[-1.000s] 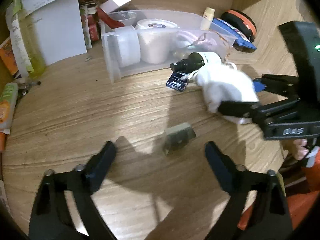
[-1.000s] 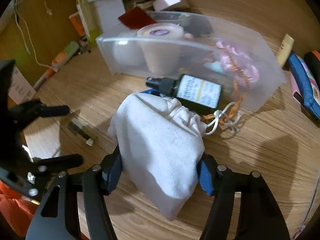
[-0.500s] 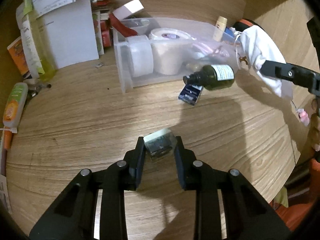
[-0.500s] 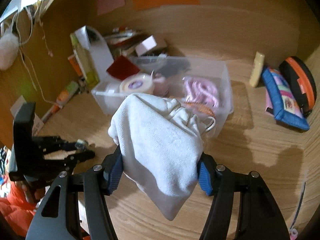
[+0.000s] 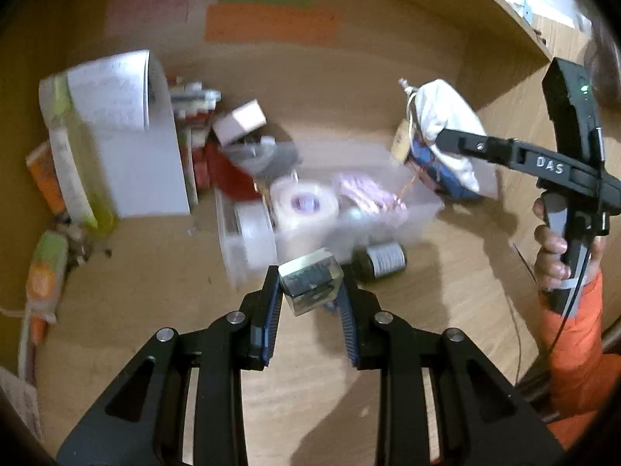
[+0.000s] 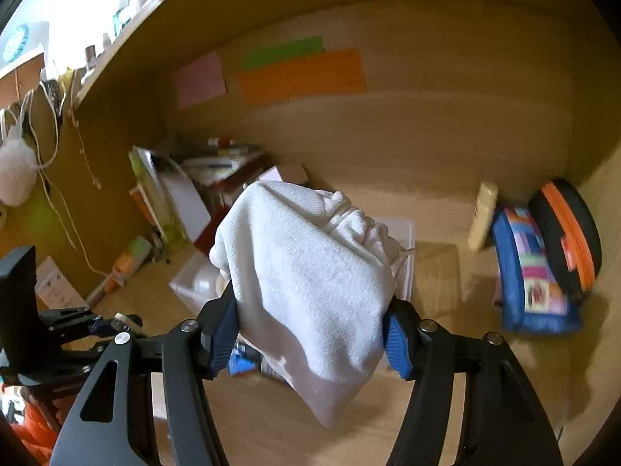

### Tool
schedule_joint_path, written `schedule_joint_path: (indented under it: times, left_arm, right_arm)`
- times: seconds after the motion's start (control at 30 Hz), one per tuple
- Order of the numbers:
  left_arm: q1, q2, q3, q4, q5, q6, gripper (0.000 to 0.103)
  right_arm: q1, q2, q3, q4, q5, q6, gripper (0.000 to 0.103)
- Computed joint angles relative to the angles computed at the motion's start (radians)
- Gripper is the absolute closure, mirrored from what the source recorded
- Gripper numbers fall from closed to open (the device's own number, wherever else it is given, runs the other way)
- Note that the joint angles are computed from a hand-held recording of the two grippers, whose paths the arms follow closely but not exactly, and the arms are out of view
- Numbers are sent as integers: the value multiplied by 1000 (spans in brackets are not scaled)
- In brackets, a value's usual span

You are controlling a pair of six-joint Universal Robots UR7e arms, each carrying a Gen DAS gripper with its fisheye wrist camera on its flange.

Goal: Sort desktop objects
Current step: 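Carry the silver box and white cloth bag into the clear box and release both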

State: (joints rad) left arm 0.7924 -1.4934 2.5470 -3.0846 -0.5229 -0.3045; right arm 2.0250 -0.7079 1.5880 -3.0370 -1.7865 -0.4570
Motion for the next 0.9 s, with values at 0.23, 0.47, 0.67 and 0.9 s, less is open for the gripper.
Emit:
schedule_joint_path:
  times: [0.23, 0.47, 0.67, 0.9]
  left_arm:
    - [57, 48, -116, -41, -5, 115, 75]
    - [151, 119, -248, -43, -63, 174, 75]
    - [236, 217, -369, -37, -83, 223, 75]
    - [317, 278, -442, -21, -145, 206, 75]
  right_arm:
    - [-13, 85, -127, 54, -9, 44, 44]
    - [-23, 152, -198, 129, -67, 30, 43]
    - [-30, 164, -193, 119, -104, 11, 43]
    - [-39, 180, -216, 155, -116, 29, 42]
